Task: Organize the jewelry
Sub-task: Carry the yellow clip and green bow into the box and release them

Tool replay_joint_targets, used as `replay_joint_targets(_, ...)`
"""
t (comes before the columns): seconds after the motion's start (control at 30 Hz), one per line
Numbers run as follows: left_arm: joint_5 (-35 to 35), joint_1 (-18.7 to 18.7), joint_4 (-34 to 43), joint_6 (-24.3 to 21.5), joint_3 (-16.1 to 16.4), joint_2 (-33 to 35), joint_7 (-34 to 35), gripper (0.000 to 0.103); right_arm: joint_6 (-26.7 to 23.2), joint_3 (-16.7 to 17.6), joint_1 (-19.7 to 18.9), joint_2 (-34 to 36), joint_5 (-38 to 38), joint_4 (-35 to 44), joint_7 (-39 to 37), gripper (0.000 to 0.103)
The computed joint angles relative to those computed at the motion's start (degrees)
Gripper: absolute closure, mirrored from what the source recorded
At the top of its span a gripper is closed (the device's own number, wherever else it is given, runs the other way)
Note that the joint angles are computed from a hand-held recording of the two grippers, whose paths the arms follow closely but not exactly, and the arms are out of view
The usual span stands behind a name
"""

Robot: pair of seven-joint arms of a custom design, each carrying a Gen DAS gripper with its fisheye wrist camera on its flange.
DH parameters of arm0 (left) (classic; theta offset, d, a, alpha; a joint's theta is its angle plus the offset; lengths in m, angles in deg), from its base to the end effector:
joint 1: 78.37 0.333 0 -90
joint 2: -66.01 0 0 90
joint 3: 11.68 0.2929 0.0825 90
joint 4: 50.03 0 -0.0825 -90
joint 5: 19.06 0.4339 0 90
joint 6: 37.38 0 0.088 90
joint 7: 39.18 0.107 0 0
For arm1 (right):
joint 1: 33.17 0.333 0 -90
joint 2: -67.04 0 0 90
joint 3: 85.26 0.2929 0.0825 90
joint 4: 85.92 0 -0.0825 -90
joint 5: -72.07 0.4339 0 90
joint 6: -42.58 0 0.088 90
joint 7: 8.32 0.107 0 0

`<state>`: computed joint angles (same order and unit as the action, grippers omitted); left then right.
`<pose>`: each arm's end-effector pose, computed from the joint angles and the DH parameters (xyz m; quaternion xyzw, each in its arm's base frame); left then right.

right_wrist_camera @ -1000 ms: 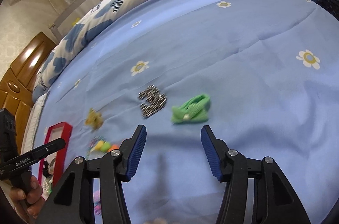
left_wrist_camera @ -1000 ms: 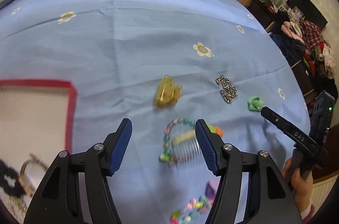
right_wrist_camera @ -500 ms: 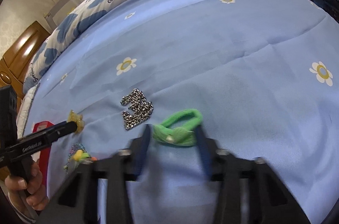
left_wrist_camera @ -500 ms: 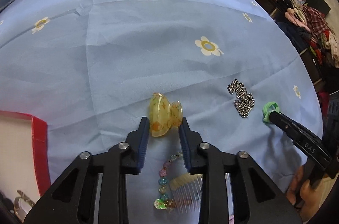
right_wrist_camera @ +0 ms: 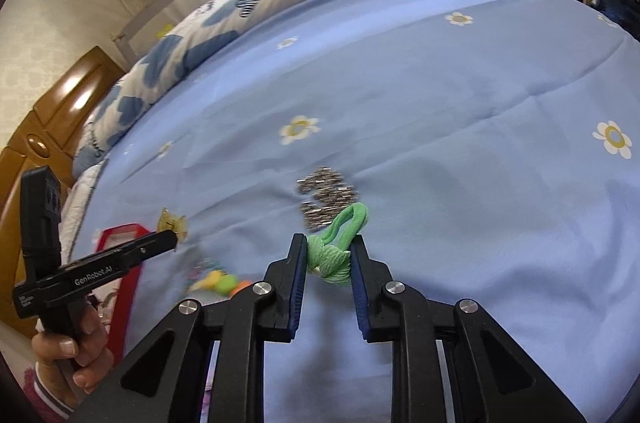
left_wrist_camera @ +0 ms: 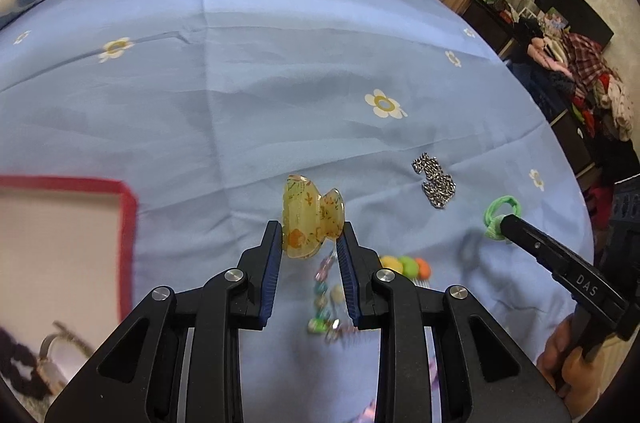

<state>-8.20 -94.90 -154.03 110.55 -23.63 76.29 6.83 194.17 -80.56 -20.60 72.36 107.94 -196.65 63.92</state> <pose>0.6125 -0.3280 0.4653 -0.7257 0.6210 -0.2793 0.0980 0.6418 0.1820 0.4602 -0.7040 0.6079 -0.0469 0.3642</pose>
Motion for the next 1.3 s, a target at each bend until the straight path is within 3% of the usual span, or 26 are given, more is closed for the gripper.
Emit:
replay_joint_targets(0.33,0.34,2.00,-13.72,4.13,-0.72,-13.03,-4.42,0.077,-1.80,1.43,2.96,-2.98,5.84,-1.48,-4.82,0.082)
replay_joint_targets(0.73,0.08,5.32,-26.68,5.35,-2.23,-26.07,-8.64,0.077,-4.00,2.76,7.43,-3.18,7.53,0.01,-6.96,0.082)
replay_joint_targets(1.3,-0.63,10.00,-35.87,4.21,-2.34,-36.34,-10.49,0.077,-5.50,5.69,10.86,1.43,6.16,6.10,-6.88,0.082)
